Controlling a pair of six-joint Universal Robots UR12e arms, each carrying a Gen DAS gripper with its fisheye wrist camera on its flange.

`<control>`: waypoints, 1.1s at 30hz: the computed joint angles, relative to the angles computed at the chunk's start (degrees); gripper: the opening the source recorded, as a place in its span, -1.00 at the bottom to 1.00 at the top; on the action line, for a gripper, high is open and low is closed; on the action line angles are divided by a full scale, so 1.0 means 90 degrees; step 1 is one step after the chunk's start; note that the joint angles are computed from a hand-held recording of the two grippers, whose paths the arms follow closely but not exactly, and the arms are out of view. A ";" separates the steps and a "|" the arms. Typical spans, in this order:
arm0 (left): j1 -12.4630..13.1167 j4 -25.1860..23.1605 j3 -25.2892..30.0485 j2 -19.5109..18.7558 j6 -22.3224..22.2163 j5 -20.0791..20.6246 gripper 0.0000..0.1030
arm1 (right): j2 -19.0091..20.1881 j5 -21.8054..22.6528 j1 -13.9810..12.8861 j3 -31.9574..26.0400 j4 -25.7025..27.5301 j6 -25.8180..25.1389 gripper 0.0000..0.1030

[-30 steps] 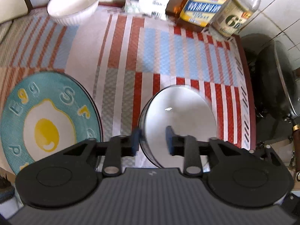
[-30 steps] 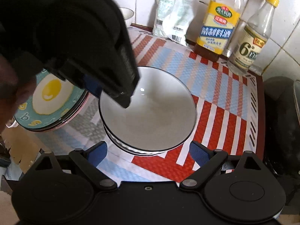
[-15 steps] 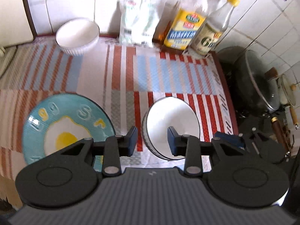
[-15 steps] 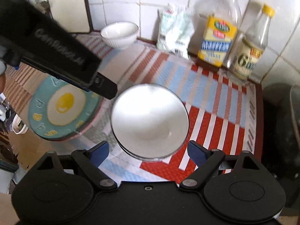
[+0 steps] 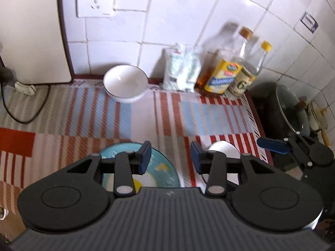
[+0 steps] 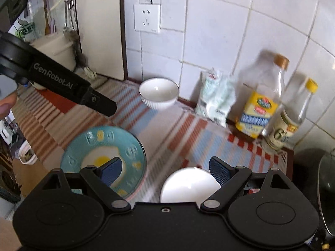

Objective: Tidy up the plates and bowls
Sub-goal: 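Move the left gripper to the white bowl by the wall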

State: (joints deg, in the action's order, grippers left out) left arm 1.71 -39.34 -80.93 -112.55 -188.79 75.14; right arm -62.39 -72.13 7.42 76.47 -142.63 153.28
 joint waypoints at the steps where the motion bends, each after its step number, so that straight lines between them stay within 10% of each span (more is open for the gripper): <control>1: 0.0046 0.0030 0.0010 -0.0012 0.0013 -0.0025 -0.21 | 0.0029 0.0008 0.0030 -0.0035 -0.0048 0.0028 0.80; 21: 0.0505 0.0148 0.0957 -0.1081 -0.0348 -0.0093 -0.10 | 0.1302 0.0228 0.0485 -0.1136 -0.1414 0.1285 0.80; 33: 0.0562 -0.0039 0.2045 -0.2213 -0.0023 -0.0103 -0.06 | 0.2221 -0.0899 0.0776 -0.2352 -0.0247 0.1729 0.80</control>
State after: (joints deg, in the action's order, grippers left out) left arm 6.76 -39.70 -62.53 -132.46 -189.01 74.22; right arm -42.39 -80.22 14.40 55.30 -144.86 168.85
